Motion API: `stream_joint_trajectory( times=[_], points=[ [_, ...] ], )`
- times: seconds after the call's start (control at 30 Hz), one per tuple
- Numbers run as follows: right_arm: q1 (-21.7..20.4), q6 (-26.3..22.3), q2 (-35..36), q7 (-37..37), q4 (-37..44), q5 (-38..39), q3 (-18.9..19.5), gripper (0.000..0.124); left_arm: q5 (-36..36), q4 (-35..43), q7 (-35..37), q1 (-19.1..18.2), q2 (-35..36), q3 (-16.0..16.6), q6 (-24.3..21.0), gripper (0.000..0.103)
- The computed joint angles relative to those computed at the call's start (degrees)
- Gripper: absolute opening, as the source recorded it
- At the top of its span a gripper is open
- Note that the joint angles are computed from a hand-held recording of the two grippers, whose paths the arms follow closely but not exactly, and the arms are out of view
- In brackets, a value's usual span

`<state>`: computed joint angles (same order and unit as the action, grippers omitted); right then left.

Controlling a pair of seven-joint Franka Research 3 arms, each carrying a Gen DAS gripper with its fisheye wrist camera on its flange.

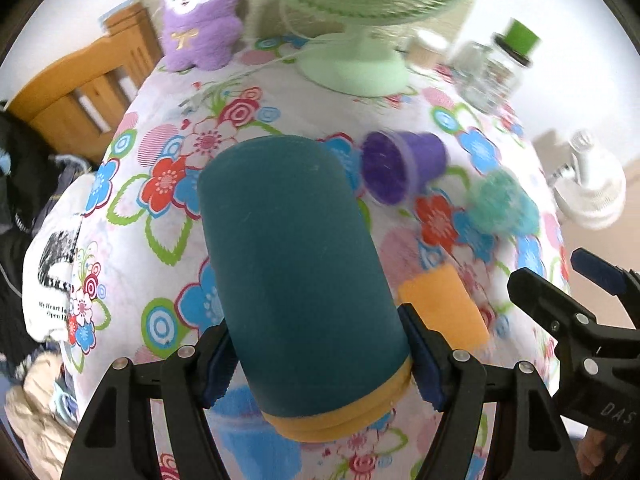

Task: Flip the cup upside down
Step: 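Lift the teal cup with the left gripper toward the right gripper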

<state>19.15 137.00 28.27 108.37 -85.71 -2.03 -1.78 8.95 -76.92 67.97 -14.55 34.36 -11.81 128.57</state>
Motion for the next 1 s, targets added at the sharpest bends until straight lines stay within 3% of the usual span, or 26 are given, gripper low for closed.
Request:
stream_joint_trajectory(
  times=[0.23, 0.47, 0.7, 1.0],
  points=[
    [2.4, 4.66, -12.01, 10.79, -16.75, -6.67, -1.44, 0.099, -2.81, -12.09, 5.84, 1.42, -7.66, -2.86, 5.7, 0.075],
    [-0.17, 5.93, -19.14, 14.39, -26.26, -9.23, 0.89, 0.099, -4.44, -18.49, 7.97, -0.09, -11.46, -3.99, 8.19, 0.074],
    [-3.31, 8.96, -21.02, 7.62, -30.95, -5.15, 2.54, 0.099, -4.17, -20.77, 3.44, -2.59, -11.75, -3.93, 8.76, 0.074],
    [-5.01, 8.58, -17.46, -5.48, -30.67, 2.44, 3.05, 0.1, -5.09, -20.61, -0.75, -4.62, -7.54, -5.07, 9.33, 0.074]
  ],
)
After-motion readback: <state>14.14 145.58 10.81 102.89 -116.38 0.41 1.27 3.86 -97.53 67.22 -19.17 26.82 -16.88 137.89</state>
